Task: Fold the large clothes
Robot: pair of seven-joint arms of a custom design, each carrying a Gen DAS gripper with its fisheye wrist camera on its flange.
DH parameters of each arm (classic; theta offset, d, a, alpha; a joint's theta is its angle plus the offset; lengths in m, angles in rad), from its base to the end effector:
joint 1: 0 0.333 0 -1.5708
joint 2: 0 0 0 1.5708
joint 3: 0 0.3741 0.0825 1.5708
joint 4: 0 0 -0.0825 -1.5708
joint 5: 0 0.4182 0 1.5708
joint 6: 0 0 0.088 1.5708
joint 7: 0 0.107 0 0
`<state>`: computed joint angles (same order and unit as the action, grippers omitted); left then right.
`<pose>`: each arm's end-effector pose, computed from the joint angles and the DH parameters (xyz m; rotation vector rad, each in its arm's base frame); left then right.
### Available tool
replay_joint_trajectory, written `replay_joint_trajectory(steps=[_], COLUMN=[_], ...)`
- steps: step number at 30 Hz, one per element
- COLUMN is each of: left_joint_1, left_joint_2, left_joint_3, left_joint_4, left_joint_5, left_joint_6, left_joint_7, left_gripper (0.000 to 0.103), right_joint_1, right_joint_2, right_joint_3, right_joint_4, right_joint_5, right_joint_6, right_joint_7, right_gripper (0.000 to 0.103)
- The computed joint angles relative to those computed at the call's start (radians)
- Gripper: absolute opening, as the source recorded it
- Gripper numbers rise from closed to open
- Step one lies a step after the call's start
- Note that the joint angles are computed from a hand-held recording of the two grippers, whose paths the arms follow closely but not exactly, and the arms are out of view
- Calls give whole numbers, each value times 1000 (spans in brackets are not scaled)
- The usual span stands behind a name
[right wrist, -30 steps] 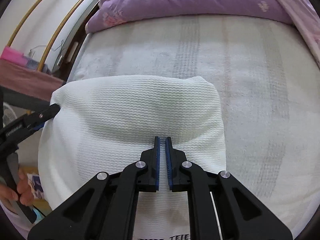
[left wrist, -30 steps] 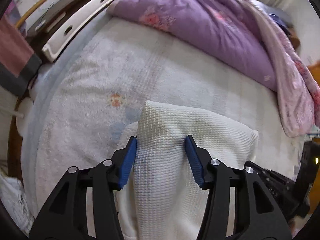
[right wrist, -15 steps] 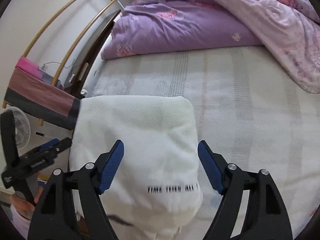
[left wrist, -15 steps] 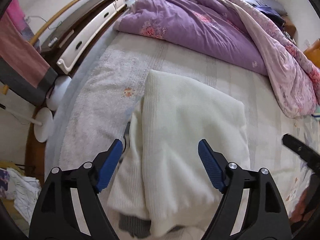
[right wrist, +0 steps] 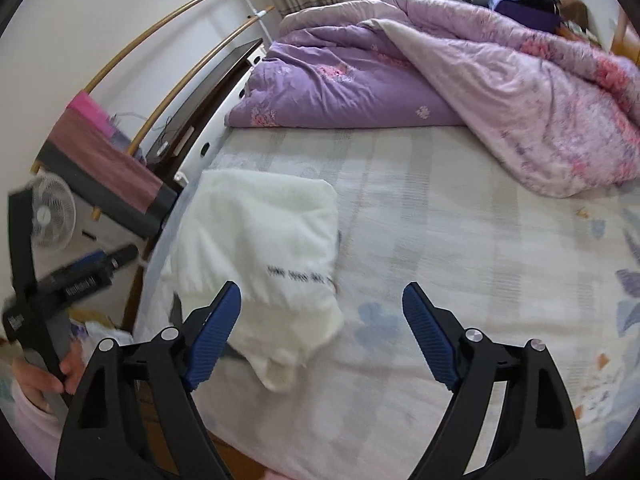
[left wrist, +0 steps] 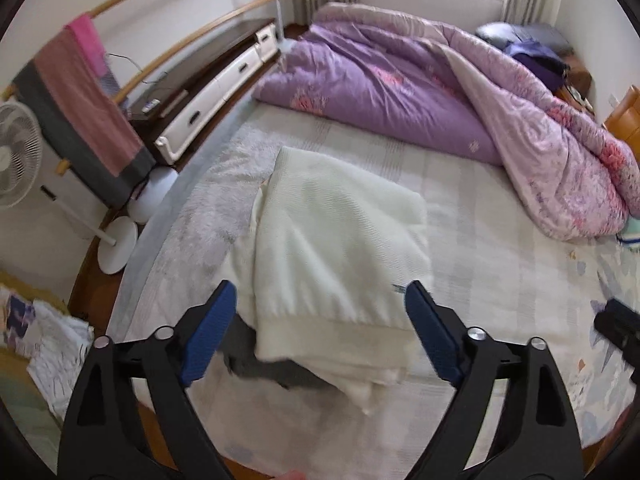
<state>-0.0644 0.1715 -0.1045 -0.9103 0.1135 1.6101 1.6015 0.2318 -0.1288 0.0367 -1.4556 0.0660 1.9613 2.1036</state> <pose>0.5999 -0.0791 0.9096 -1.7340 2.0508 -0.4624 0.5323 0.1534 0.8617 -1.5279 2.0043 -0.2352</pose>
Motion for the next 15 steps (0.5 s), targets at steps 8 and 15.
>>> replay_joint_trajectory(steps=[8,15], left_joint_1=[-87,-172], left_joint_2=[-187,-220], left_joint_3=[-76,-170], left_joint_4=[-120,-64], left_joint_5=[74,175], left_joint_6=[-19,-106], left_joint_7=[-194,-282], left_gripper=[95,96], right_joint_1=[-13,-43], right_joint_2=[-233,-361], right_joint_3=[-57,-75], right_joint_4=[-128,-160], right_joint_5=[43,4], right_joint_6=[-78,-134], right_joint_7=[-156,-168], right_gripper=[81,81])
